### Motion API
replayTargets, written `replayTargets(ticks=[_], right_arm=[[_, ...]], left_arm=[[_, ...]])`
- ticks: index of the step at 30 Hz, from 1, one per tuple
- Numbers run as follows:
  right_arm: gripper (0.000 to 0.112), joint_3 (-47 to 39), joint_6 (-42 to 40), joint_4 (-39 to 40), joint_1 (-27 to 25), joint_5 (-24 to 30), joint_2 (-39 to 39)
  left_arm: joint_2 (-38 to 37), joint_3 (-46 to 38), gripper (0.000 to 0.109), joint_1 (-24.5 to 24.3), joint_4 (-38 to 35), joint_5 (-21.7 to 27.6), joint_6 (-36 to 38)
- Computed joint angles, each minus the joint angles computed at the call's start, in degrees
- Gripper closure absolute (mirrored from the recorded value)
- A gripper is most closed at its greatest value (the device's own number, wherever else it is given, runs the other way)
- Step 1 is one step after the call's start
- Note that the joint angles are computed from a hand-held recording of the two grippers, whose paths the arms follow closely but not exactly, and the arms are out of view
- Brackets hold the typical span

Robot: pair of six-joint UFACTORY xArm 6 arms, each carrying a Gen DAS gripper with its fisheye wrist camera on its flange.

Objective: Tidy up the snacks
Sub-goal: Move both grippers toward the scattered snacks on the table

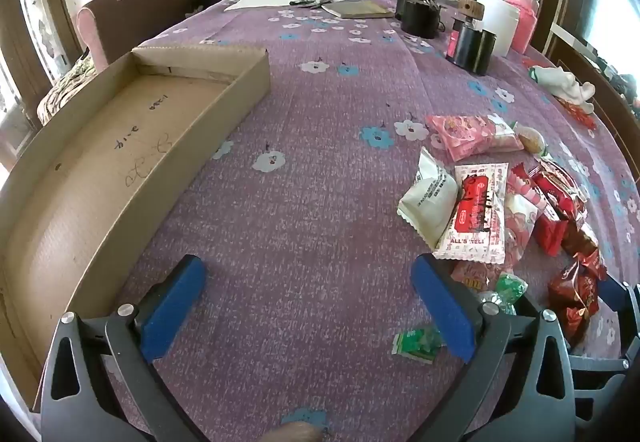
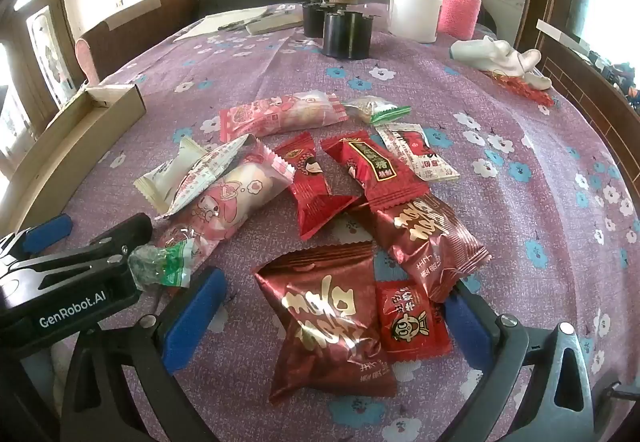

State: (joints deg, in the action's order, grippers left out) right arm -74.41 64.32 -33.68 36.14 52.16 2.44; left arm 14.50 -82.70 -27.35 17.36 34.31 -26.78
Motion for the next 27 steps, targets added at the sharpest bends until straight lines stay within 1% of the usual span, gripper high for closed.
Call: replayTargets(ticks=[11, 13, 23, 27], right_arm=[[0.009, -0.06, 0.02, -0.09, 0.03, 0.08, 0.02], [0.009, -0.11, 0.03, -0.1, 0.04, 0.12, 0.04], [0.009, -0.12, 0.0, -0.04, 0.03, 0.11, 0.03], [0.009, -0.13, -0.01, -0.03, 0.03, 0.12, 0.02]], left_arm=[[-0.68, 0.68, 0.006, -0.77, 1.03, 0.32, -1.46], [0.51, -0.6, 0.006, -0.02, -0.24, 0.16, -0.04], [0.48, -0.55, 0.006, -0.02, -0.26, 0.14, -0.05], [0.15, 0.07, 0.006, -0.59, -1.87, -0.67, 3.26]])
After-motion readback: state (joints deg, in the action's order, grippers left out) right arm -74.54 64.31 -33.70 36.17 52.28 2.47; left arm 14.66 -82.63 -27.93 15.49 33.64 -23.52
